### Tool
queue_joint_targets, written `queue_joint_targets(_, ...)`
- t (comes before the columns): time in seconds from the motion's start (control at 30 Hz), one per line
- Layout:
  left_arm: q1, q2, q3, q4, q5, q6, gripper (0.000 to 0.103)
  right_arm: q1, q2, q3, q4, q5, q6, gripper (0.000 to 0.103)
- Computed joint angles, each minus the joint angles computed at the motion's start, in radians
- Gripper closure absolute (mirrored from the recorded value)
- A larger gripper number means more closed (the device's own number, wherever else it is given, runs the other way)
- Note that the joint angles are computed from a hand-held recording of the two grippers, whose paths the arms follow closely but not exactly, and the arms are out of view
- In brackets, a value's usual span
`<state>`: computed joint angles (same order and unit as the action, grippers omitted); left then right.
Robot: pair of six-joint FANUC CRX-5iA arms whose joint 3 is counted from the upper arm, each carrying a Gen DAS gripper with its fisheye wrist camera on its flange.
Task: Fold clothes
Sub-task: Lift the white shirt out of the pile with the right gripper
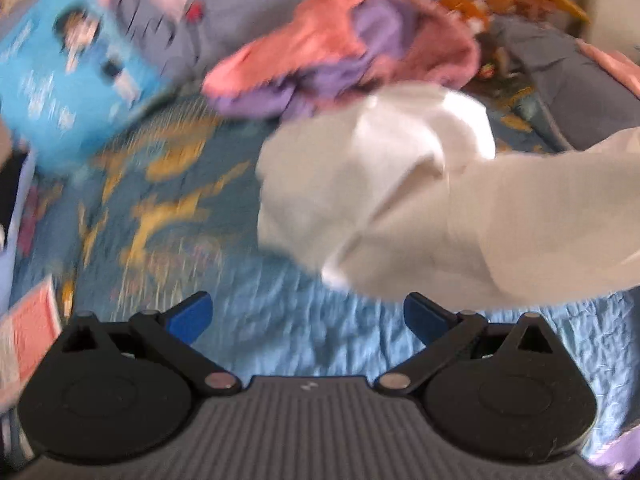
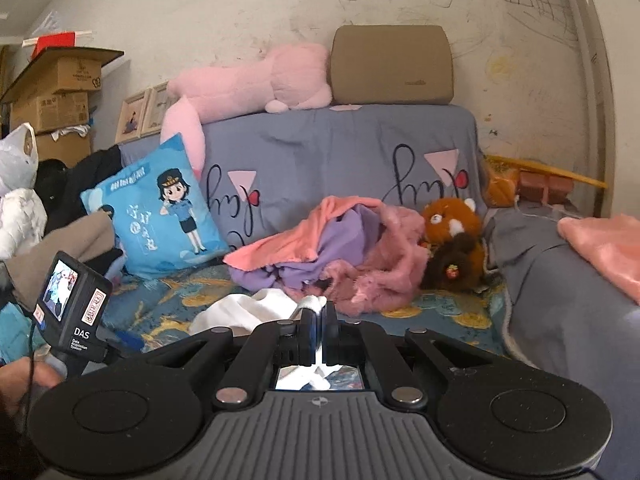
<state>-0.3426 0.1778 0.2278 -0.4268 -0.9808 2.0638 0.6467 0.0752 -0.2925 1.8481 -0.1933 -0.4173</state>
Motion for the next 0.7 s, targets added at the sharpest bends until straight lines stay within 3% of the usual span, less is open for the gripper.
queue_joint_targets(0.07,-0.026,-0.015,-0.04,-0.09,0.091,0.009,0.0,0.002,-0.007,-0.01,-0.02,-0.003,0.009,0.1)
queue_joint_targets(0.3,-0.117,0.01,-0.072,-0.32,0.211,0.008,0.0,0.014,-0.012,-0.028,-0.095,-0.021,0.068,0.1)
queue_joint_targets(0.43,-0.077,-0.028,-0.153,-0.161,0.379,-0.14,0.0,0.018,-0.007,-0.031,-0.134,-0.026,0.089,0.1)
queue_joint_targets(0.5,-0.085,-0.03,-0.159,-0.143,0.397,-0.172,0.0,0.016,-0.004,-0.031,-0.136,-0.019,0.087,0.1)
queue_joint_targets(0.63,-0.113,0.014,-0.111,-0.149,0.341,-0.208,0.002,0.007,-0.005,-0.032,-0.098,0.0,0.06,0.1)
queue_joint_targets(0.7,-0.127,0.041,-0.082,-0.163,0.299,-0.213,0.016,0.006,-0.006,-0.034,-0.096,0.0,0.055,0.1)
